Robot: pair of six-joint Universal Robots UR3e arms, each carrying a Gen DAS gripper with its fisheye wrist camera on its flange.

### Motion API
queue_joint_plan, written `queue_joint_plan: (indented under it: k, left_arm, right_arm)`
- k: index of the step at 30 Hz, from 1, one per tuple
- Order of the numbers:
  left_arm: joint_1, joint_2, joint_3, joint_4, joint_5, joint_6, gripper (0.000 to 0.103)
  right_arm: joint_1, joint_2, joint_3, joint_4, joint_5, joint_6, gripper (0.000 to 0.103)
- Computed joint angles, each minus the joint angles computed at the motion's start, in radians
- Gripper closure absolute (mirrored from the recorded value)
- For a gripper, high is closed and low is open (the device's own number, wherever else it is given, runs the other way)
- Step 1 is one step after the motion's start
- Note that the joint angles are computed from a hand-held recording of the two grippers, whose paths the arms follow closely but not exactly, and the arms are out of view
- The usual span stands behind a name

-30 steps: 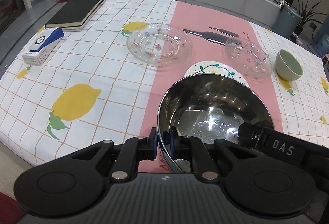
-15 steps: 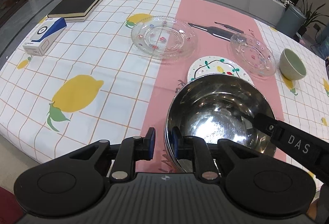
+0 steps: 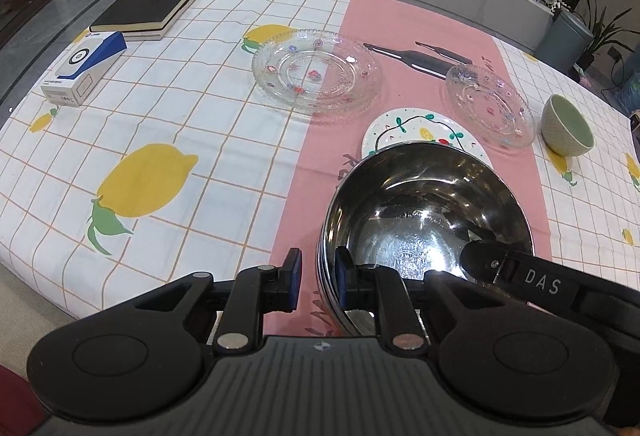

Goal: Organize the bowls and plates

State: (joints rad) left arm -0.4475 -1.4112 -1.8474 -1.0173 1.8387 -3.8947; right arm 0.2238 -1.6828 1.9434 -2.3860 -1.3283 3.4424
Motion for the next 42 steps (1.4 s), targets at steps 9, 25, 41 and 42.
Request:
queue_joint_plan:
  k: [9,25,41,42]
  left_arm:
    - [-0.038,-0.008,0.016,-0.001,0.059,-0.017,0.071]
    - [-0.128,-0.048,0.134,-0.101,0.206,-0.072,0.035]
    - [-0.199,-0.19,0.497,-0.283,0.266,-0.088,0.022]
    - [-0.204,-0.214,0.548,-0.313,0.275,-0.093,0.022]
  right_arm:
    - [0.001,-0.029,0.006,-0.026,-0.007,0.004,0.081]
    - [-0.077,-0.133,-0.022,0.037,0.009,-0.035,0.055]
    - [-0.331,-0.276,-0.187,0.269,0.134,-0.148,0.029]
    - [-0.356,-0.278,-0.212,0.295,0.155,-0.158,0.029]
